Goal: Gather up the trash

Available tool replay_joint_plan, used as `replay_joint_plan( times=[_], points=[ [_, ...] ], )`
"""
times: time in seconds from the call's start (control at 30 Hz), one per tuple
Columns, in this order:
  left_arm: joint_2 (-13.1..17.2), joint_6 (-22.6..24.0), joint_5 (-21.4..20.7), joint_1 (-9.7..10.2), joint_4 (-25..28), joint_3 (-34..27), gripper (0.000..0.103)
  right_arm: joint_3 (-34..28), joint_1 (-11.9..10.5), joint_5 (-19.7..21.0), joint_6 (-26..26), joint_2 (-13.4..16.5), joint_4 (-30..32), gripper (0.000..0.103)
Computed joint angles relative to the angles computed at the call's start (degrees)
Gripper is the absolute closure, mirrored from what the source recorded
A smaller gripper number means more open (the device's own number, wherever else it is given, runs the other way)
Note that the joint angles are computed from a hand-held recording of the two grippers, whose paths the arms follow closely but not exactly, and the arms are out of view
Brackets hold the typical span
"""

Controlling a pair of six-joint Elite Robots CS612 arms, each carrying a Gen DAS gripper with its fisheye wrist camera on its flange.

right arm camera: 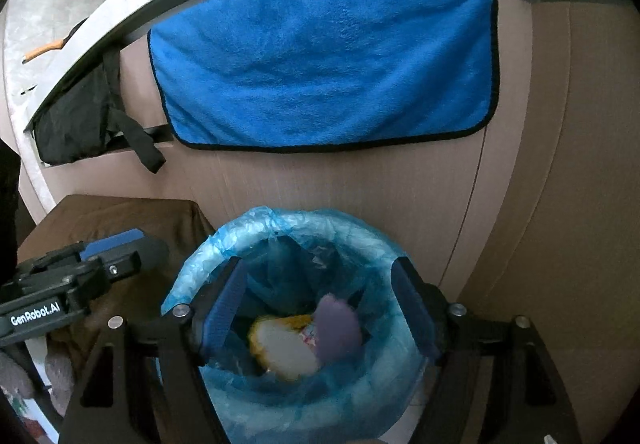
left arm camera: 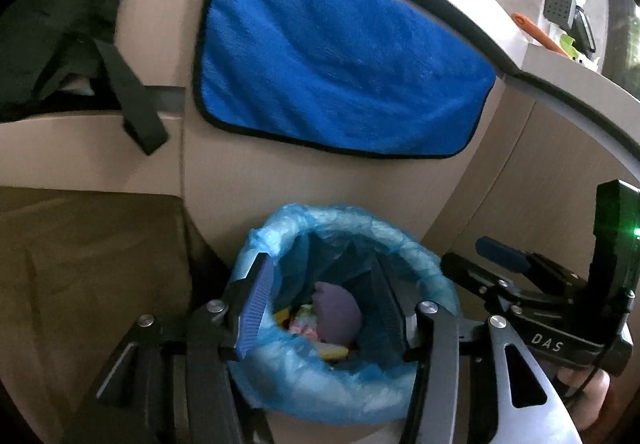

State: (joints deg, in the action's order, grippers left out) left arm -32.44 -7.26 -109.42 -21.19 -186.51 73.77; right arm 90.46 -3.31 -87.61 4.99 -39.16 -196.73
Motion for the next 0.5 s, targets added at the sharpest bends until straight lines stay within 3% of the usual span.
replay_joint_plan(
  times=[0.07,0.17,0.27,0.33,0.5],
  points=[
    [-1.6,0.8,1.8,0.12,-2.1,3.0,0.037,1.2,0.2,-0.1,-0.1,-0.6,-1.2,0.031],
    [-4.0,3.2,4.8,0.38,-5.6,7.7,0.027,4.2,0.9,0.0,0.0,-2.1,-4.2,0.031],
    [-7.7,6.9,10.1,0.28,-9.6,14.6,0.026,7.5,1.7,0.8,0.0,-3.7,-7.3,0.031],
    [-9.9,8.8,13.5,0.08,-12.5,18.9,0.025,10.1,2.6,1.5,-0.2,-5.0,-9.7,0.025],
    [-13.8,10.0,21.4,-0.47,-19.3,27.4,0.024,15.4,5.5,0.0,-0.7,-7.4,-14.3,0.022]
  ],
)
